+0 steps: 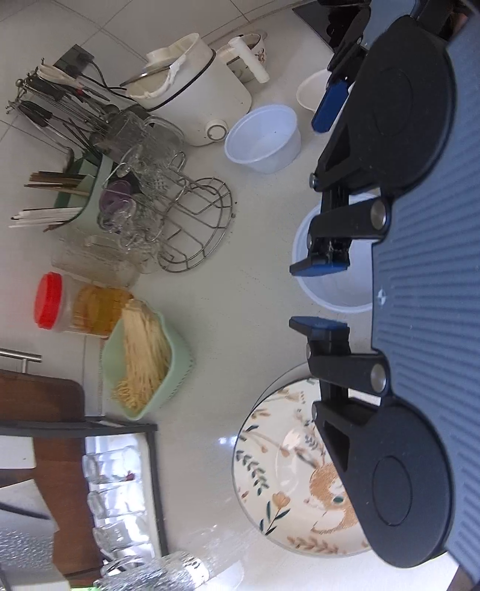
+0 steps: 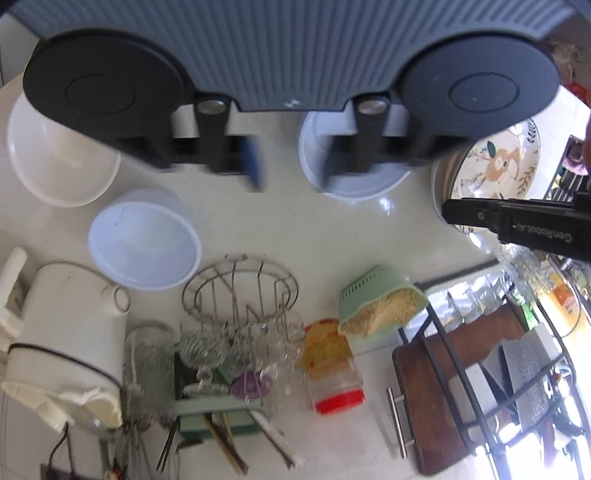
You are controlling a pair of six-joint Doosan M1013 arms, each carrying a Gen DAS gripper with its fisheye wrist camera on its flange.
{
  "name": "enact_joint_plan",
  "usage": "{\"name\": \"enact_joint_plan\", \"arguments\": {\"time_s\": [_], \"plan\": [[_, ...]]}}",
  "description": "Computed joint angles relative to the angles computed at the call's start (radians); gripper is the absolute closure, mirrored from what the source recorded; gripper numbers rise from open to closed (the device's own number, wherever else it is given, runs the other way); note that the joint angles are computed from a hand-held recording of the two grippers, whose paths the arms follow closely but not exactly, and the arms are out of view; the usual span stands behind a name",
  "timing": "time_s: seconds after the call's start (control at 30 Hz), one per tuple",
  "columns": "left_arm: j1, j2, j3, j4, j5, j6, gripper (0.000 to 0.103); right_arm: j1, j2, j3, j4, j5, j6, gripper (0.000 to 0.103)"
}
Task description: Organize plates and bowls
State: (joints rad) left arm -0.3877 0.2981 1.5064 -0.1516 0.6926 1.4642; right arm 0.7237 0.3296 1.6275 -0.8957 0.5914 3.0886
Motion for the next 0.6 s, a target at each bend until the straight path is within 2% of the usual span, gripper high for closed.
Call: {"name": "enact_joint_plan", "arguments": {"time_s": [0.07,0.17,0.4,0.6], "plan": [[0.001,-0.009,0.004,0.019,-0.005,-0.002,0.060,0.006,-0.004,0.004,-0.015,0.016,0.020,0.041],[0.007,-0.024,0.014,0.009,-0.014,0.024,0.054,0.016,-0.012,0.002,-0.027,0.043,0.034,0.041],[0.022,-0.064,0.028,-0.071,-0.022,0.102,0.053,0.051,-0.031,-0.022,-0.112,0.134,0.121,0.041],[0.040,-0.096,0.040,-0.138,-0.040,0.164,0.053,0.080,-0.045,-0.043,-0.126,0.173,0.150,0.041]]}}
